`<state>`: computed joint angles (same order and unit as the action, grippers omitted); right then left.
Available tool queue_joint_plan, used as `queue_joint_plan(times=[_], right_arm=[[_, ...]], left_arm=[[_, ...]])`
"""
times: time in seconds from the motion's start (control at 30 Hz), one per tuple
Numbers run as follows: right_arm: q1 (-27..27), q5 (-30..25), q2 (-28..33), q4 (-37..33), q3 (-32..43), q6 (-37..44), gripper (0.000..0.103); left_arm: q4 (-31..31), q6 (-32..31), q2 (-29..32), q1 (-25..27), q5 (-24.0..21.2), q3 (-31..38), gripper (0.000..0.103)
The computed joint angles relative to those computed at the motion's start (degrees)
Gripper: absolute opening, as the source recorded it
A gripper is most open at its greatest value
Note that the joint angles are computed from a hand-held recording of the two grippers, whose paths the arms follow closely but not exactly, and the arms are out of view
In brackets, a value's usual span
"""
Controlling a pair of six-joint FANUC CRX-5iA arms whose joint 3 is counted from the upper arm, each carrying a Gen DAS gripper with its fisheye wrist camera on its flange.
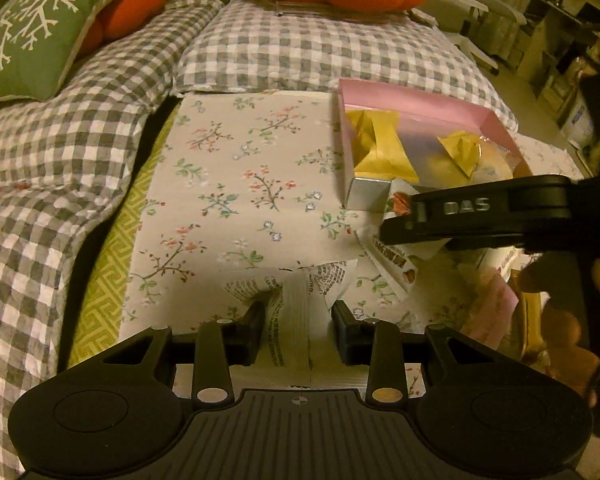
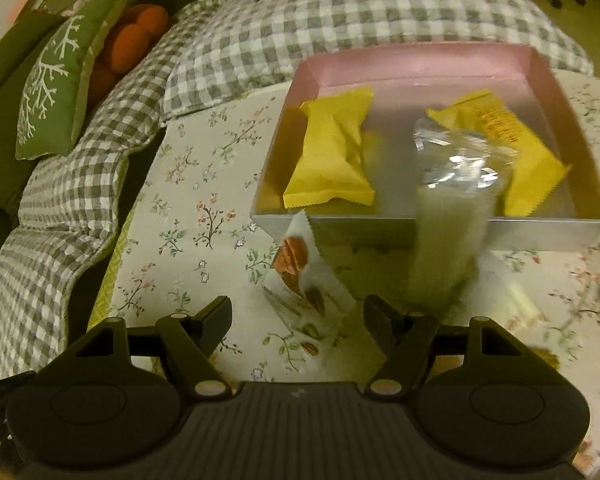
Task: Organize snacks
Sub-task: 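Carry both packets over the silver box and drop them inside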
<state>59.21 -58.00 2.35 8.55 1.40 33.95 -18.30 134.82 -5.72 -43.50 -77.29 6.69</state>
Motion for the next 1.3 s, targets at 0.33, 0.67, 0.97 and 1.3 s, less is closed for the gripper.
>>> queue_joint_plan(times=[0.33,0.67,0.97,1.3], right_arm=[[2.0,-5.1,1.8,3.0,1.5,2.9,0.021],[2.2,-5.9,0.4,3.0,2.1,2.7,0.018],[2.3,-4.0,-2.4,4.2,0.6,1.9,0.017],[1.0,0.6,-7.4,7.5,-2.2,-1.3,0.017]], left_arm=[[-0.7,-0.8,0.6,-0.5,-0.6,0.5,0.033],[-3.1,-0.6,1.5,-2.1,-1.8,2.0,0.033],[-5.4,-0.9,2.8,-3.4,-2.2,3.7,0.033],[-8.7,1.4,3.3,-3.8,-1.3,6.3,0.033]])
